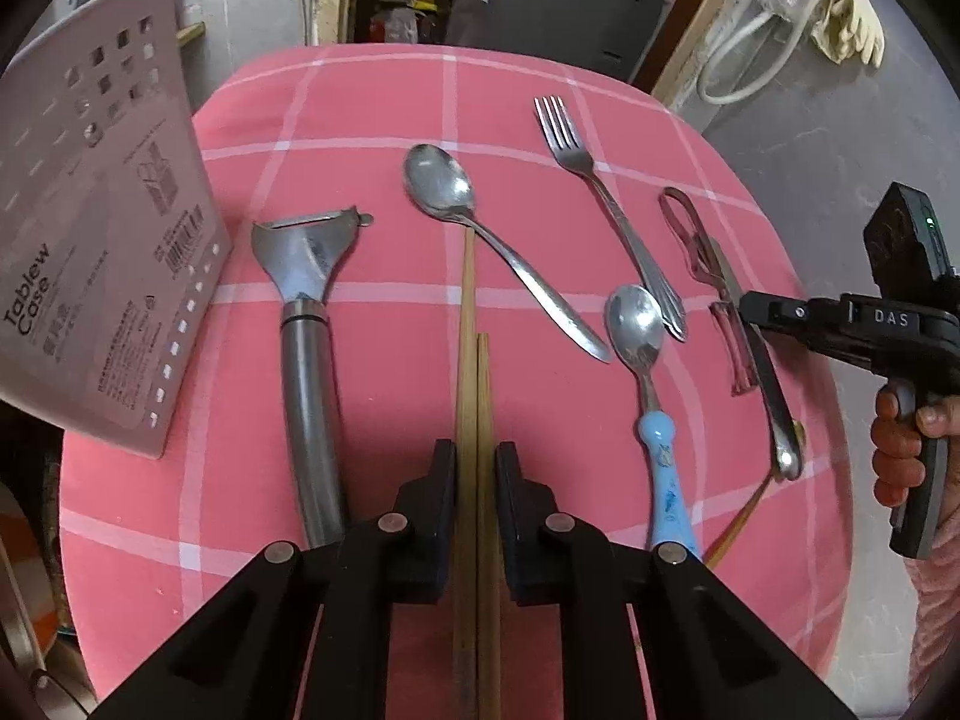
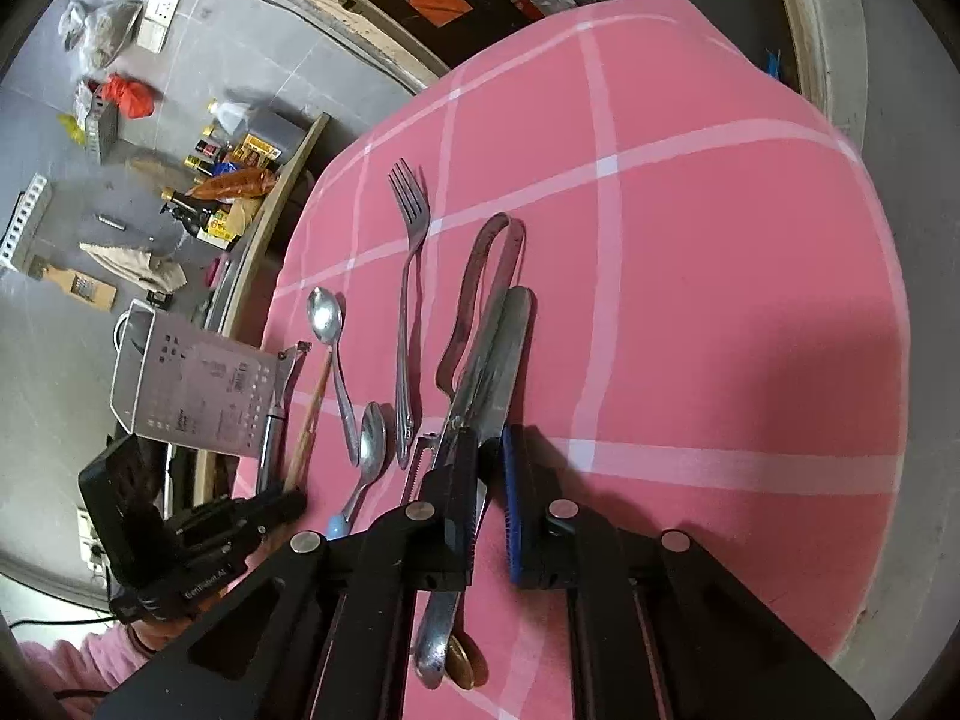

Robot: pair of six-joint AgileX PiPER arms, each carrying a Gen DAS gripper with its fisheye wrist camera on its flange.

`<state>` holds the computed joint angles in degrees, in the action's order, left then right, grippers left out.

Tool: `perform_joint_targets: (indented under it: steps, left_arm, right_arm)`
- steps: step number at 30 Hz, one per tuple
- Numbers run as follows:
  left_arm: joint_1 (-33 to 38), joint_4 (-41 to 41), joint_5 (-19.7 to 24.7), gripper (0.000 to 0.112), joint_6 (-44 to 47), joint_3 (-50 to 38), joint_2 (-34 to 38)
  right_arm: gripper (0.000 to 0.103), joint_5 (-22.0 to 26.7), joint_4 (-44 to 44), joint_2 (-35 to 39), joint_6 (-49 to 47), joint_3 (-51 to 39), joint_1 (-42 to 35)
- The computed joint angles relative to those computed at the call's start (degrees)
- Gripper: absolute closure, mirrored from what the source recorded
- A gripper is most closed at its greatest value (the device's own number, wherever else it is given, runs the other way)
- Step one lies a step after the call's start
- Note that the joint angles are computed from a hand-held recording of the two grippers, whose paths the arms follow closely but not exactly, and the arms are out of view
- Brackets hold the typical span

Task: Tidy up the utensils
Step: 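Grasp the wooden chopsticks with the left tool while the right tool grasps the butter knife, then lift the chopsticks and knife upright and carry them over the white holder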

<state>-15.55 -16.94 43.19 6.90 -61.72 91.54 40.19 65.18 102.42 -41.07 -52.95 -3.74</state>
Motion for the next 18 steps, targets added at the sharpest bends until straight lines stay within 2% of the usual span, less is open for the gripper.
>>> perform_joint_targets:
  steps: [6,9,12,18]
  left_arm:
    - [1.46,-6.11,-0.10,0.100,4.69,2.49,-2.75]
    - [2.06,-7.90,0.72,0.100,7.04,3.88,-5.18]
    - [3.45,-10.45,2.09,0.100,9.56,5.39,-8.14]
    - [7.17,-17.17,5.04,0.100,15.89,7.66,-14.14]
  right_arm:
    - [0.102,-2.07,8.80,-3.68,-5.85,5.74,1.56]
    - [0.102,-3.28,9.25,-7.44,-6.67,9.40,1.51]
    - [0.102,-4.84,11.86,-12.07,-7.16,14.01,2.04]
    - [0.102,-10.13,22.89,-24.16,-9.59,23.12,3.78]
